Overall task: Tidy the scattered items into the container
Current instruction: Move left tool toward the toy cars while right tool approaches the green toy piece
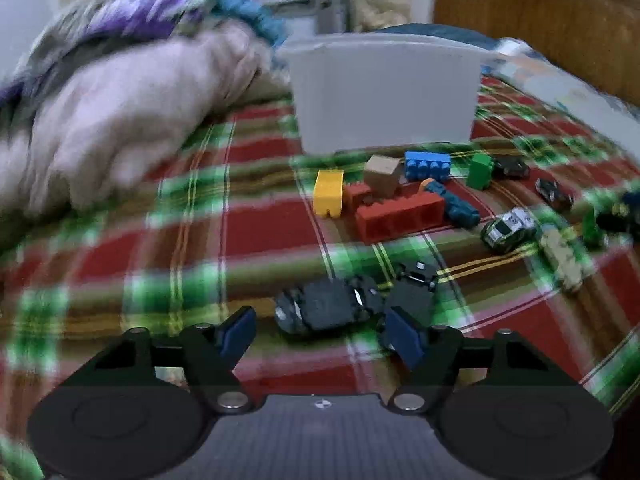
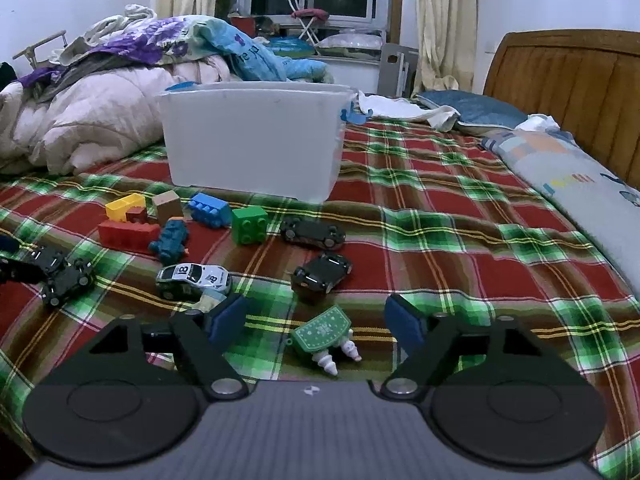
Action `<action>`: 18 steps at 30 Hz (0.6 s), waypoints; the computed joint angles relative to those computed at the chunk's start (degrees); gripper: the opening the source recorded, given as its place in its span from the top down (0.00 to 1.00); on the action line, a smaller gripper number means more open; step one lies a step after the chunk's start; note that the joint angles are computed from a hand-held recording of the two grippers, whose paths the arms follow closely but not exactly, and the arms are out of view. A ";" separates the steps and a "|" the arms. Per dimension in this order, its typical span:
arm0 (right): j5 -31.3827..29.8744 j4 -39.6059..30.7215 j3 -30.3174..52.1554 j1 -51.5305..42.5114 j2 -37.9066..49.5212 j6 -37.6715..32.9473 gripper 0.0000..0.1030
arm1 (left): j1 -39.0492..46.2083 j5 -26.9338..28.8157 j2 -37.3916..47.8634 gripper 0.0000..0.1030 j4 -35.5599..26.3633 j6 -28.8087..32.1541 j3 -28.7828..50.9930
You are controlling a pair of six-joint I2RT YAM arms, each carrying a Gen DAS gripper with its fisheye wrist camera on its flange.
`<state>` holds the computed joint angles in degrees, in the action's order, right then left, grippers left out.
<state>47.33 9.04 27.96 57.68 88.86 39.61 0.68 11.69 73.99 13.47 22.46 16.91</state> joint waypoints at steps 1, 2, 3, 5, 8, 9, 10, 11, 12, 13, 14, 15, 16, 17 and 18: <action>-0.22 0.15 -0.17 -0.08 -0.20 -0.13 0.22 | 1.17 1.02 1.72 0.29 0.45 1.93 1.09; -0.44 0.12 -0.25 -0.16 -0.29 -0.22 0.22 | 2.51 2.61 3.70 0.30 -0.09 2.87 2.69; -0.69 -0.17 -0.24 -0.32 -0.31 -0.31 0.22 | 3.62 4.03 5.61 0.32 -0.68 3.30 4.17; -1.00 -1.24 0.09 -0.60 0.09 -0.11 0.22 | 4.25 4.77 8.28 0.34 -0.53 3.15 5.66; -2.75 -1.65 0.71 -1.15 1.51 -0.71 0.27 | 4.28 5.96 9.75 0.35 0.47 2.50 5.58; -3.07 -1.93 1.12 -1.26 2.12 -0.88 0.30 | 3.43 5.47 10.38 0.35 1.46 1.84 5.53; -3.28 -2.11 1.53 -1.39 2.79 -0.99 0.31 | 3.23 5.56 10.71 0.35 1.91 1.60 5.43; -3.37 -2.31 1.96 -1.56 3.42 -0.96 0.31 | 3.45 5.74 10.59 0.35 1.64 1.43 5.43; -3.39 -2.49 2.31 -1.85 3.91 -0.70 0.31 | 3.75 5.95 10.13 0.35 0.86 1.09 5.49; -3.52 -2.74 2.52 -2.13 4.18 -0.18 0.32 | 4.17 6.51 9.59 0.36 0.19 1.01 5.37; -3.78 -3.10 2.65 -2.38 4.22 0.36 0.33 | 4.33 6.62 9.13 0.36 0.00 0.99 5.04; -4.07 -3.31 2.71 -2.70 4.30 0.74 0.35 | 4.31 6.56 8.70 0.37 -0.19 0.80 4.73; -4.19 -3.60 2.88 -2.96 4.53 1.19 0.36 | 4.41 7.17 8.38 0.37 -0.78 0.84 4.65; -4.45 -3.54 2.88 -3.25 4.63 1.45 0.36 | 4.28 7.46 8.28 0.37 -0.99 0.84 4.56; -4.84 -3.28 2.81 -3.57 4.62 1.53 0.36 | 3.81 7.05 8.55 0.37 -0.78 0.55 4.50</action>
<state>42.48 5.76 30.77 54.11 93.48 41.14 4.49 18.74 82.55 12.69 23.01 21.41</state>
